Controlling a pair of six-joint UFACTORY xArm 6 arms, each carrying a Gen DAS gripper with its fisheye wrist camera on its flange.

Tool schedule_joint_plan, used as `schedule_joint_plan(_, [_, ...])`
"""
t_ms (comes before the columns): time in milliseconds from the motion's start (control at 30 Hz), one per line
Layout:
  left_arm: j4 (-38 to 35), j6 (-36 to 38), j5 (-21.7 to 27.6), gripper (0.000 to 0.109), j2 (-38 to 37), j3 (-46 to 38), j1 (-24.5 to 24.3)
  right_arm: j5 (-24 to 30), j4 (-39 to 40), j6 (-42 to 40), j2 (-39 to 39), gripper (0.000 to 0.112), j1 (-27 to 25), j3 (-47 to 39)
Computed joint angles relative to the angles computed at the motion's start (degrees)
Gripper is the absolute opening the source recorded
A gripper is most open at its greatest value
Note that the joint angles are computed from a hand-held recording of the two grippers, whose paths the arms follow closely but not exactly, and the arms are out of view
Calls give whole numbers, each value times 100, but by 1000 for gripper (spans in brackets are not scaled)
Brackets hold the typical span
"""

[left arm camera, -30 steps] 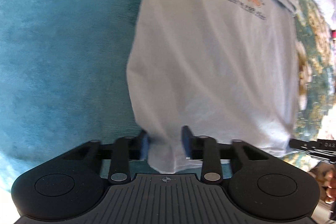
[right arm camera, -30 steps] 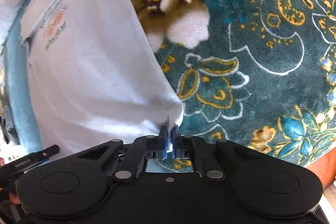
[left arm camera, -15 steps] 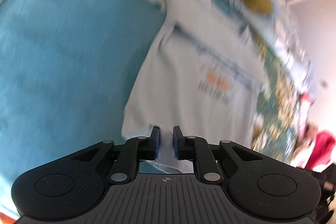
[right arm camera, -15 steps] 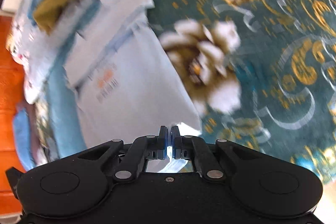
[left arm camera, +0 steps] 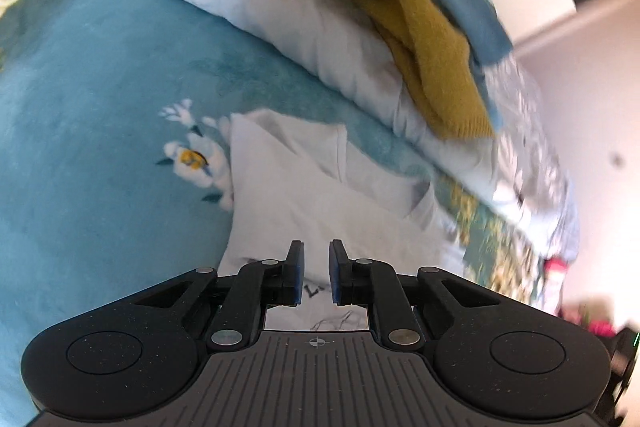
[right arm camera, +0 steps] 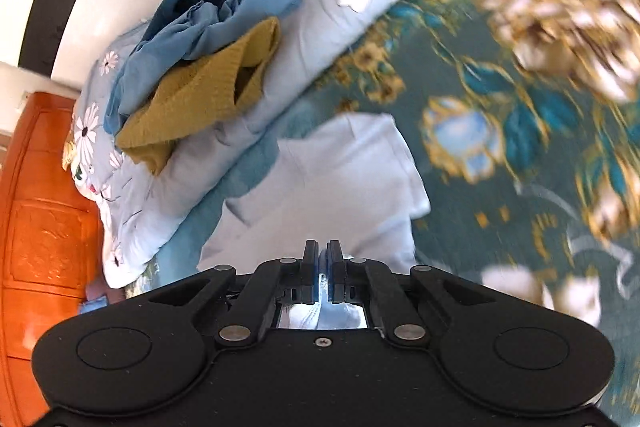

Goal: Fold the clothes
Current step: 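Lift the hem with both grippers and fold it toward the collar, then open both grippers and release the folded hem on the shirt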

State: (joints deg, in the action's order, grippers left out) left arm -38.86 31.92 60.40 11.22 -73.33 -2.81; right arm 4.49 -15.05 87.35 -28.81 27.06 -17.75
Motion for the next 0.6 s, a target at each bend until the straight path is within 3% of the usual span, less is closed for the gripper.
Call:
schedule_joint_plan(100, [636, -36, 213, 10, 8, 88, -107, 49, 1045, -1098, 259, 5, 64, -148])
schedule_joint_plan(167, [969, -228, 357, 10, -4, 262, -263, 131, 1513, -1399, 309, 5, 138, -121])
schedule_joint_plan(267, [1284, -372, 512, 11, -132, 627, -389, 237, 1682, -1281, 203, 6, 278, 46])
schedule_joint_plan(367, [1704, -442, 276, 16, -397, 1153, -540, 389, 1732, -1053, 29, 6, 438, 222])
schedule_joint_plan(600, [1798, -453, 106, 19, -492, 1468, -527, 714, 1368, -413, -348, 6, 629, 457])
